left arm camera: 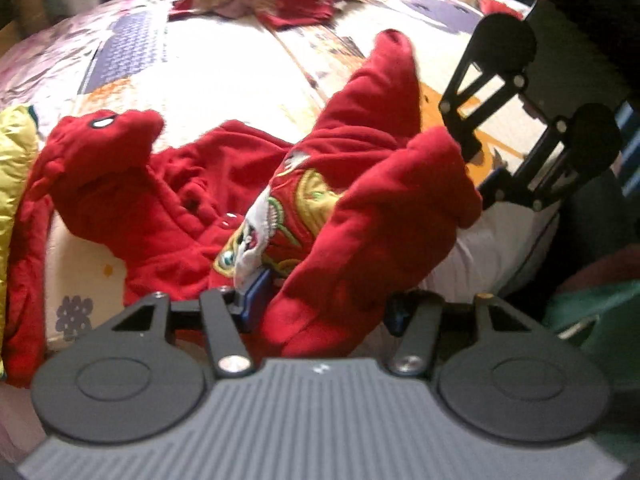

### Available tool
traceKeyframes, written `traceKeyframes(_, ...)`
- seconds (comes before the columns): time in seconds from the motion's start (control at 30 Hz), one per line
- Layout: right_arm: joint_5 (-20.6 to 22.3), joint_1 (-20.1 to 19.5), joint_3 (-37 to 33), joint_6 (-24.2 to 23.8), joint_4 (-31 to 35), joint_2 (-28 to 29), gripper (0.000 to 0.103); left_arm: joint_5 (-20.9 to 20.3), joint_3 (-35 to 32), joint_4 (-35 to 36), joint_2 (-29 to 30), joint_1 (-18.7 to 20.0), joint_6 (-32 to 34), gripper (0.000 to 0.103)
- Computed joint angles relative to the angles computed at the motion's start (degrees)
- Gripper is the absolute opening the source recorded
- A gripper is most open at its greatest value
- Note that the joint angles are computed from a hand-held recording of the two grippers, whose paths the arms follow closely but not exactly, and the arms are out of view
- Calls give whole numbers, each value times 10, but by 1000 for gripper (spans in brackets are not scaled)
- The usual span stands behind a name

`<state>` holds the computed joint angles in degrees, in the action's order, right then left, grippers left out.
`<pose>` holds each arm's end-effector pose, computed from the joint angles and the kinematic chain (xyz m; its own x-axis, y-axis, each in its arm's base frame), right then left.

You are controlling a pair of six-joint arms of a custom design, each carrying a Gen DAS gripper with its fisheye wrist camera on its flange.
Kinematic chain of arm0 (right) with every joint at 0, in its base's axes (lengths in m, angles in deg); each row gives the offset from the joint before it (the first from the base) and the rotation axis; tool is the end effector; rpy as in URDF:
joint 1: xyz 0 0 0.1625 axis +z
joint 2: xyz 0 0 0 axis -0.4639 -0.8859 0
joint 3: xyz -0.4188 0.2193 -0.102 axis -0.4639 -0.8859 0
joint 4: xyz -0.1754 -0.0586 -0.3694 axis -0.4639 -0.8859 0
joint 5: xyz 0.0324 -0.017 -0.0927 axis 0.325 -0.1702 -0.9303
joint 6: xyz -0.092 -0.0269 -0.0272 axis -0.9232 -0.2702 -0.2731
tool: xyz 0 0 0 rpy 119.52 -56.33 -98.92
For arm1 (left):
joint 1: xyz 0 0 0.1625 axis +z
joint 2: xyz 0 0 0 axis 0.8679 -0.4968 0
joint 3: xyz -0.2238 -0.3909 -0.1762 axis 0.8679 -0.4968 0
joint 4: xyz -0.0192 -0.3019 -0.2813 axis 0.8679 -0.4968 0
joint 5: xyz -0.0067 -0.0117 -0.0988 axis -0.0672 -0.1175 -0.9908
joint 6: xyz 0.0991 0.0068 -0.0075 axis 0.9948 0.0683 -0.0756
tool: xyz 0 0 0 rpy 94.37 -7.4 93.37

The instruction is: Fold clothes

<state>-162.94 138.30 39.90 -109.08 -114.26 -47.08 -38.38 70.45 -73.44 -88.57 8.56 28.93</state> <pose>0.3269 -0.6075 0.0168 -0.0722 -0.9389 0.3364 -0.9385 0.1782 0.2958 -0.0818 -0.6620 0.3480 -0.4218 0.8446 -0.3298 0.8779 0.4714 0.0844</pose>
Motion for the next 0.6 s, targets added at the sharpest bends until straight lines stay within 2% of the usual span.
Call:
traceKeyframes(0.13, -5, -1, 7, 33, 42, 0, 18, 11, 13, 4, -5, -5, 20, 58)
traceKeyframes(0.23, -41, 0, 6, 38, 58, 10, 21, 17, 14, 5, -5, -5, 21, 62)
traceKeyframes(0.33, -49, -3, 10, 54, 67, 11, 22, 23, 16, 4, -9, -6, 16, 67)
traceKeyframes(0.47, -19, -5, 11, 84, 90, -4, 29, 40, 25, 11, -19, -10, 29, 81)
traceKeyframes(0.6, 13, 1, 14, 97, 93, -26, 29, 44, 34, 31, -38, -10, 59, 90)
